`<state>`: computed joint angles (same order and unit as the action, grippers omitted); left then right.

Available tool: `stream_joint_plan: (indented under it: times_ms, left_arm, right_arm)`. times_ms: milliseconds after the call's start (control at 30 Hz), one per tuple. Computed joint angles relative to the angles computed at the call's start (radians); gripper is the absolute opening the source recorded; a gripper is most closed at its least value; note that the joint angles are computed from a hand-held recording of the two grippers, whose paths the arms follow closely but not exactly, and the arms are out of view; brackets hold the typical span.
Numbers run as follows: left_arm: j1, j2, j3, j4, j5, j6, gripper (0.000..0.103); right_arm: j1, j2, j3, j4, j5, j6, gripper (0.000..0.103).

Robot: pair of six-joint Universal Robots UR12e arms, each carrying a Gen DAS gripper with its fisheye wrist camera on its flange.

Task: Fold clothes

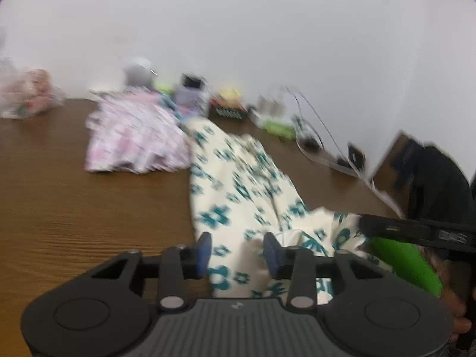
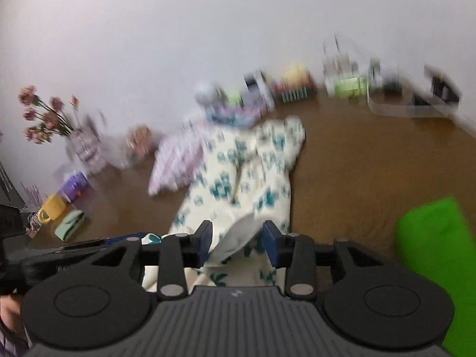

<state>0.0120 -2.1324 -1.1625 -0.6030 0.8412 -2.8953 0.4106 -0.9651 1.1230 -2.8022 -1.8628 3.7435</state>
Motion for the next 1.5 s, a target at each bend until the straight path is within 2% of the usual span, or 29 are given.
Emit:
stream_joint_plan:
  times_ms: [67, 133, 167, 233, 267, 300, 333, 367, 467, 533, 600, 800, 933, 1000, 1067, 1100, 1167, 1200, 1267, 1333, 1400, 1433, 1500]
  left_arm:
    - [0.019, 0.028, -0.043, 0.068, -0.023, -0.053, 0.050]
    - [0.032, 0.055, -0.087, 0.105, -0.063, -0.065, 0.053]
    - [0.032, 0.066, -0.108, 0.117, -0.068, -0.053, 0.053]
    - [0.015, 0.083, -0.140, 0.123, -0.031, 0.006, 0.050]
    - [0.002, 0.085, -0.145, 0.106, -0.011, 0.041, 0.044]
    - [-0.008, 0.085, -0.145, 0.079, -0.005, 0.068, 0.028]
    - [-0.013, 0.082, -0.137, 0.040, -0.002, 0.078, 0.020]
    - [-0.019, 0.078, -0.127, 0.013, 0.012, 0.069, 0.016]
    - [-0.033, 0.060, -0.096, -0.027, 0.096, -0.008, 0.015]
    - [-0.033, 0.050, -0.079, -0.070, 0.114, -0.044, 0.015]
    - [-0.030, 0.050, -0.087, -0.064, 0.108, -0.054, 0.015]
    - [-0.023, 0.096, -0.153, -0.059, 0.118, 0.018, 0.015]
    - [0.003, 0.154, -0.222, -0.105, 0.070, 0.084, 0.016]
    - [0.017, 0.172, -0.246, -0.081, 0.050, 0.057, 0.027]
    - [0.029, 0.181, -0.266, 0.027, 0.036, -0.008, 0.028]
    - [0.037, 0.182, -0.272, 0.077, 0.000, -0.025, 0.028]
    - [0.048, 0.179, -0.272, 0.119, -0.093, 0.001, 0.028]
    - [0.044, 0.177, -0.269, 0.105, -0.108, 0.038, 0.028]
    - [0.022, 0.172, -0.259, 0.037, -0.084, 0.136, 0.027]
    - [0.002, 0.162, -0.249, -0.014, -0.044, 0.186, 0.021]
    - [-0.009, 0.153, -0.243, -0.050, -0.011, 0.202, 0.021]
    - [-0.009, 0.150, -0.247, -0.044, -0.009, 0.200, 0.021]
    - [-0.005, 0.147, -0.264, -0.003, -0.020, 0.191, 0.021]
  right_arm:
    - [0.007, -0.020, 0.030, -0.059, -0.015, -0.091, 0.038]
    - [0.014, -0.040, 0.054, -0.058, -0.007, -0.131, 0.037]
    - [0.017, -0.049, 0.065, -0.056, -0.003, -0.151, 0.037]
    - [0.017, -0.047, 0.063, -0.013, 0.021, -0.143, 0.034]
    - [0.015, -0.038, 0.055, 0.008, 0.026, -0.128, 0.033]
    - [0.013, -0.029, 0.045, 0.038, 0.033, -0.104, 0.027]
    - [0.009, -0.023, 0.041, 0.045, 0.045, -0.088, 0.023]
    - [0.006, -0.018, 0.036, 0.053, 0.058, -0.071, 0.023]
    - [-0.001, -0.001, 0.017, 0.077, 0.080, -0.054, 0.020]
    - [-0.003, 0.008, 0.006, 0.094, 0.086, -0.059, 0.020]
    - [-0.002, 0.014, 0.000, 0.102, 0.086, -0.071, 0.020]
    - [0.008, -0.009, 0.027, 0.121, 0.101, -0.113, 0.020]
    - [0.034, -0.060, 0.099, 0.110, 0.118, -0.143, 0.020]
    - [0.040, -0.083, 0.139, 0.060, 0.113, -0.112, 0.023]
    - [0.047, -0.105, 0.177, 0.010, 0.106, -0.082, 0.023]
    - [0.055, -0.109, 0.184, -0.022, 0.073, -0.098, 0.023]
    - [0.064, -0.111, 0.187, -0.075, 0.032, -0.139, 0.023]
    - [0.062, -0.107, 0.181, -0.076, 0.048, -0.148, 0.023]
    - [0.056, -0.099, 0.167, -0.073, 0.081, -0.165, 0.023]
    - [0.049, -0.082, 0.144, -0.031, 0.124, -0.166, 0.020]
    - [0.040, -0.066, 0.127, 0.007, 0.181, -0.164, 0.017]
    - [0.040, -0.059, 0.119, 0.036, 0.182, -0.168, 0.011]
    - [0.044, -0.051, 0.127, 0.005, 0.172, -0.218, 0.010]
